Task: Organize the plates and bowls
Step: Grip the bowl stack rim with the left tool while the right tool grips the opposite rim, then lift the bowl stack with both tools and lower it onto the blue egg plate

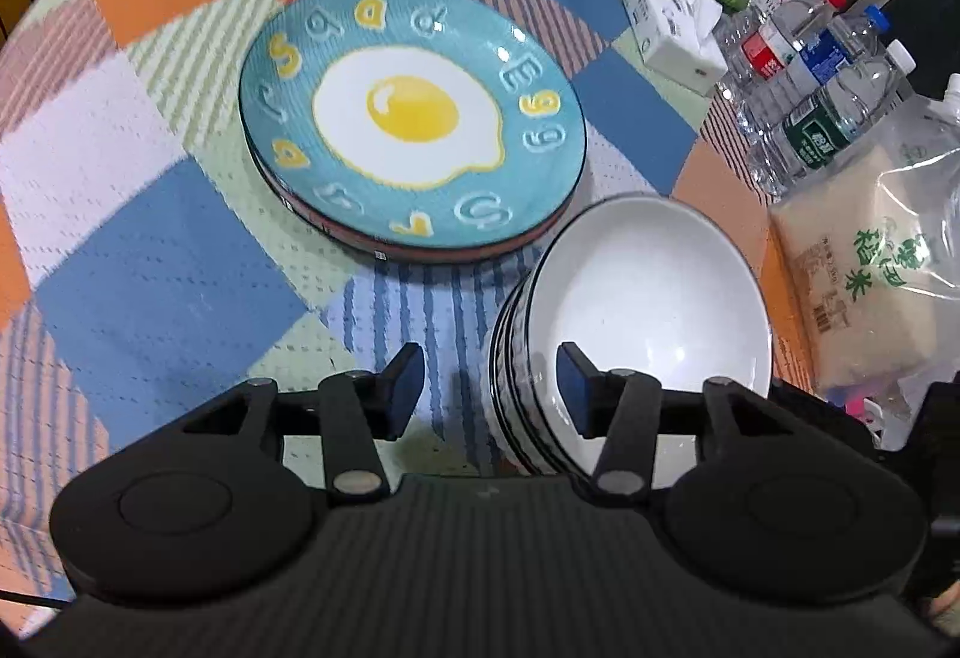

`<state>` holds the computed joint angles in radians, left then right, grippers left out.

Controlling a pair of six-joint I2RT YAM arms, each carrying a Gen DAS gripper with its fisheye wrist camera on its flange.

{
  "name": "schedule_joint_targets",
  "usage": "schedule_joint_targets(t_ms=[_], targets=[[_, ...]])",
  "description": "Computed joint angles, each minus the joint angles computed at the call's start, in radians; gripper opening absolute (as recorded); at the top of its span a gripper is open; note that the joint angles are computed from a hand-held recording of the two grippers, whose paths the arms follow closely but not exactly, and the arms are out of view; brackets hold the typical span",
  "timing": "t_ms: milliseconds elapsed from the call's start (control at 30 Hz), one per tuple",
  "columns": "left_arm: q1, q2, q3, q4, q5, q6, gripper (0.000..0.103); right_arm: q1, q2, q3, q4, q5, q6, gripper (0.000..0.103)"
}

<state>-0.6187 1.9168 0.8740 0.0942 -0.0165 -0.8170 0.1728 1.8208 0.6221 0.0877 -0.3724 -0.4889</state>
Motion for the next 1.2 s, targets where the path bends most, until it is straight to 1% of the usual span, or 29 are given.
schedule_joint_targets(t_ms=[67,133,200,333,500,533,600,667,800,900,1000,1100,1200], targets=[[0.007,0.01,-0.012,0.023,0.017,0.003,0.047,0.01,0.026,-0.019,0.07,-0.01,-0.009,0.092],[0.01,0.015,-0.031,0.059,0.025,0.016,0.048,-0.005,0.054,-0.048,0.173,-0.063,-0.009,0.092],[0.009,0.022,-0.043,0.094,0.025,0.021,0.048,-0.008,0.084,-0.07,0.265,-0.088,-0.003,0.092],[0.004,0.06,-0.053,0.16,0.034,0.0,0.048,-0.009,0.142,-0.08,0.378,-0.102,0.001,0.093],[0.004,0.104,-0.072,0.261,0.065,-0.046,0.045,-0.005,0.2,-0.075,0.471,-0.127,-0.007,0.098],[0.005,0.111,-0.08,0.29,0.073,-0.054,0.043,-0.007,0.209,-0.076,0.487,-0.133,-0.01,0.098],[0.014,0.129,-0.094,0.348,0.107,-0.071,0.041,-0.002,0.218,-0.07,0.499,-0.137,-0.01,0.098],[0.023,0.139,-0.105,0.384,0.126,-0.099,0.04,0.002,0.212,-0.069,0.487,-0.142,-0.007,0.096],[0.025,0.157,-0.12,0.439,0.133,-0.125,0.041,-0.001,0.213,-0.07,0.493,-0.148,-0.002,0.097],[0.02,0.16,-0.114,0.438,0.128,-0.139,0.041,-0.012,0.237,-0.067,0.521,-0.172,0.0,0.098],[0.006,0.155,-0.112,0.427,0.103,-0.137,0.041,-0.012,0.245,-0.077,0.551,-0.173,0.008,0.098],[-0.008,0.133,-0.107,0.378,0.089,-0.112,0.041,-0.009,0.234,-0.094,0.554,-0.164,-0.001,0.097],[-0.026,0.107,-0.099,0.323,0.078,-0.073,0.041,-0.014,0.21,-0.104,0.518,-0.173,-0.008,0.097]])
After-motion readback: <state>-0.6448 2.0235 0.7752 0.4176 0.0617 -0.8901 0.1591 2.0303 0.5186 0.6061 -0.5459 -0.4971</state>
